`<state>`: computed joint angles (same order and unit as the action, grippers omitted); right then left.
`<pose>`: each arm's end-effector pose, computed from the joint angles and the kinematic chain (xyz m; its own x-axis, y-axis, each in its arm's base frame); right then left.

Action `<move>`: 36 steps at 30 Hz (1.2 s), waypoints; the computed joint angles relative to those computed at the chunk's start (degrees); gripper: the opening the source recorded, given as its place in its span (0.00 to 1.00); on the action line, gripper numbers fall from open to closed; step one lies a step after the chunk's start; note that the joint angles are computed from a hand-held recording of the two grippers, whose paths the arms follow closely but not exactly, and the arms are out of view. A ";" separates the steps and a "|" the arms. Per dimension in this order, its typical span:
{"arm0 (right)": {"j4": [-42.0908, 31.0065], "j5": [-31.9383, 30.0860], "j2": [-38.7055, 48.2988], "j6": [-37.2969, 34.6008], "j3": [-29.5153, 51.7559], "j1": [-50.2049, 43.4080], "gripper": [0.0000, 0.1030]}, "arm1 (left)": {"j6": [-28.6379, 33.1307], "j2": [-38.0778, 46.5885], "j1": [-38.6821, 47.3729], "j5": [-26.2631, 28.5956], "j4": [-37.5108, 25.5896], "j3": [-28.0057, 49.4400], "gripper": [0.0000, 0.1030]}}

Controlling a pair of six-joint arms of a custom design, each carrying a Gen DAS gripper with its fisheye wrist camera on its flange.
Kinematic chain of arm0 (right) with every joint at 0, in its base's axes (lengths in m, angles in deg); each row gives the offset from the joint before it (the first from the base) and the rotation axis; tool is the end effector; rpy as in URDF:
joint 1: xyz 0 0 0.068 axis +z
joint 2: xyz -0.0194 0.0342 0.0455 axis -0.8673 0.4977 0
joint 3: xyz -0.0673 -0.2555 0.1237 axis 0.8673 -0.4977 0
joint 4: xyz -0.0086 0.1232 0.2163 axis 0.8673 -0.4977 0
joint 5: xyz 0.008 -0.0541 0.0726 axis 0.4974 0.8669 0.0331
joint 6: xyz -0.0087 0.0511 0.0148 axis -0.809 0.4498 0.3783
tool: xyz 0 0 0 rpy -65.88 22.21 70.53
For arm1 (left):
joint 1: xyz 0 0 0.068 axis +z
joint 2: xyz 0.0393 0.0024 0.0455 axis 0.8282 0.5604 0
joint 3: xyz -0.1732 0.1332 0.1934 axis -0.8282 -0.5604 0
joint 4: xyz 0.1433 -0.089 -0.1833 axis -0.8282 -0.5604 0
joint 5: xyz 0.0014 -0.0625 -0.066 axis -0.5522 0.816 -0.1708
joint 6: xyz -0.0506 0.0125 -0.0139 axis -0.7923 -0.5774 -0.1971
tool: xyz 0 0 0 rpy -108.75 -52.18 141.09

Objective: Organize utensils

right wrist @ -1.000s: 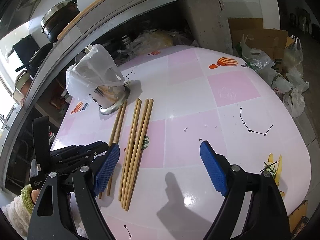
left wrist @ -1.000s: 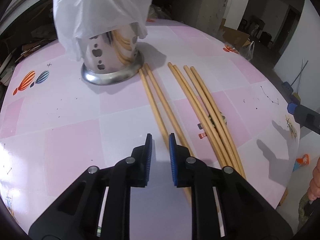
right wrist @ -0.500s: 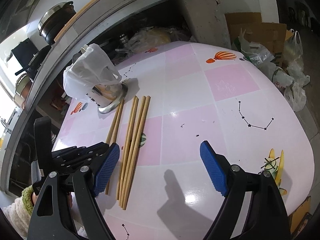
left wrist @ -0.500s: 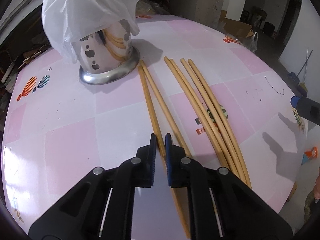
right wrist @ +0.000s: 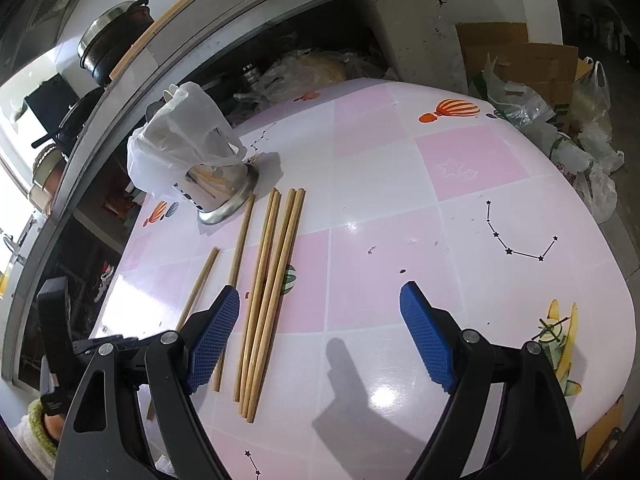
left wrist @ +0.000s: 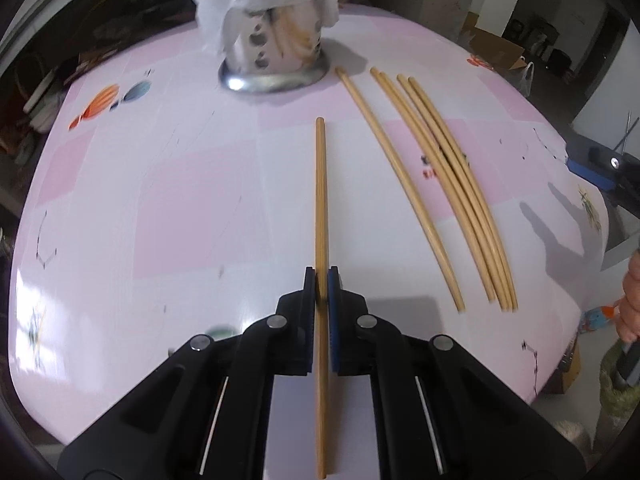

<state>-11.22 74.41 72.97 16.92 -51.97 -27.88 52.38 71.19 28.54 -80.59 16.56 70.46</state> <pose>0.2225 0.1356 0.1094 -0.7454 0.3316 -0.5783 0.0669 0.9004 0.4300 0.2984 -0.1530 0.0881 -0.8723 0.2305 -0.4312 0.2792 0.9588 -0.0522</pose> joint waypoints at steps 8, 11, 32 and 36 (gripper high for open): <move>-0.72 -0.23 0.84 -0.14 0.94 0.37 0.78 | -0.02 -0.79 2.12 4.36 -0.55 -0.54 0.06; -1.07 -0.12 0.60 -0.30 1.05 0.37 0.79 | 0.53 0.16 3.55 6.55 -2.59 2.93 0.07; -1.45 -1.22 1.67 -0.63 1.94 -1.07 0.79 | 6.00 10.31 0.09 4.60 -10.03 21.13 0.20; -1.19 -1.50 2.03 -0.55 1.93 -1.16 0.79 | 5.92 11.31 -0.54 2.99 -9.76 21.51 0.20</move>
<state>-12.42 72.91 75.00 16.37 -50.04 -29.05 58.29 82.50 28.00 -77.59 6.80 91.97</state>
